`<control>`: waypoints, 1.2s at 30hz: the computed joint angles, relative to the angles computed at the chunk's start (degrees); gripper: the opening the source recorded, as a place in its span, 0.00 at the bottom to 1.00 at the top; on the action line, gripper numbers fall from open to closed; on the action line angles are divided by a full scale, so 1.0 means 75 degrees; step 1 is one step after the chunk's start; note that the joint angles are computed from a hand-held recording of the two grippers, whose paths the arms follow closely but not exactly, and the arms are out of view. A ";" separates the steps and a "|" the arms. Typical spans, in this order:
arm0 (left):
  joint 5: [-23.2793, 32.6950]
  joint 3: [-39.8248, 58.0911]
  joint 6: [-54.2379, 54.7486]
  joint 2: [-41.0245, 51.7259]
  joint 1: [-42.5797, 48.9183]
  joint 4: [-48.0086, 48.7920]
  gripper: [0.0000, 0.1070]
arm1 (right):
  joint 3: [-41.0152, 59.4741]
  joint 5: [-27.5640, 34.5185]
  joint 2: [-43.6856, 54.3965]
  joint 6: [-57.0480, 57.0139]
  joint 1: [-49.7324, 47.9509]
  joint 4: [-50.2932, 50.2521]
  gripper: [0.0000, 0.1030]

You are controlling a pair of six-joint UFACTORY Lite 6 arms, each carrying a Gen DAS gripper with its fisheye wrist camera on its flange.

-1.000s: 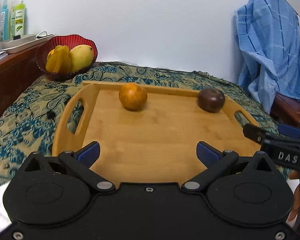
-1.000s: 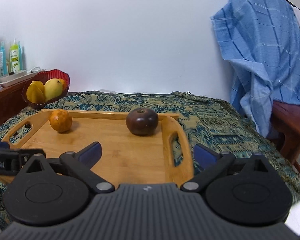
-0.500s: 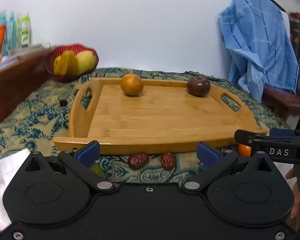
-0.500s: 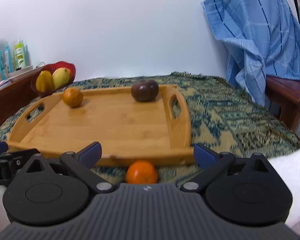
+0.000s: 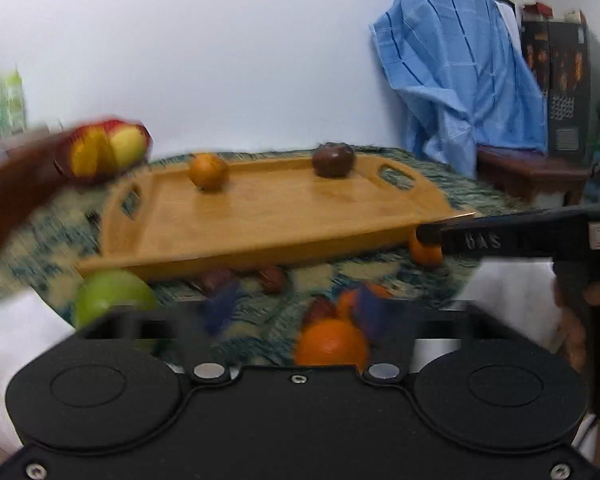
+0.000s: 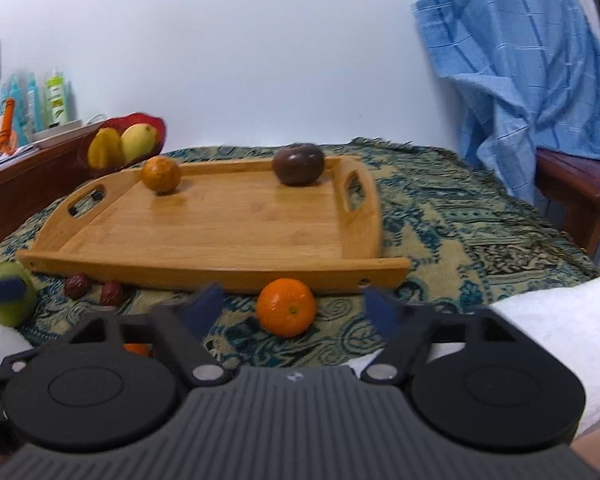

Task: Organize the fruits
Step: 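Withdraw both tools from the tray toward the remaining mandarins, then grasp a mandarin with the left tool while the right tool grasps another mandarin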

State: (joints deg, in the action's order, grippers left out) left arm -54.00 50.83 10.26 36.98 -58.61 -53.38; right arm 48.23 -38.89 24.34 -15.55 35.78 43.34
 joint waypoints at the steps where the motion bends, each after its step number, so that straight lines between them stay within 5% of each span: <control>1: 0.0357 0.0007 -0.0127 -0.0063 0.0144 0.0280 0.50 | -0.0112 0.0110 -0.0188 0.0371 -0.0117 -0.0395 0.55; 4: 0.0456 0.0112 -0.0122 -0.0115 0.0108 -0.0018 0.63 | -0.0381 0.0130 -0.0423 0.1251 -0.0460 -0.1725 0.67; 8: 0.0488 0.0160 0.0305 -0.0019 -0.0008 -0.0352 0.57 | -0.0226 0.0511 -0.0249 0.1271 -0.0638 -0.1960 0.67; 24: 0.0572 -0.0089 -0.0243 0.0099 -0.0278 0.0037 0.37 | 0.0396 0.1047 0.0373 0.0648 -0.0484 -0.1252 0.45; 36: 0.0471 0.0125 0.0110 0.0220 -0.0374 -0.0393 0.35 | 0.0441 0.0868 0.0436 0.0984 -0.0472 -0.1065 0.37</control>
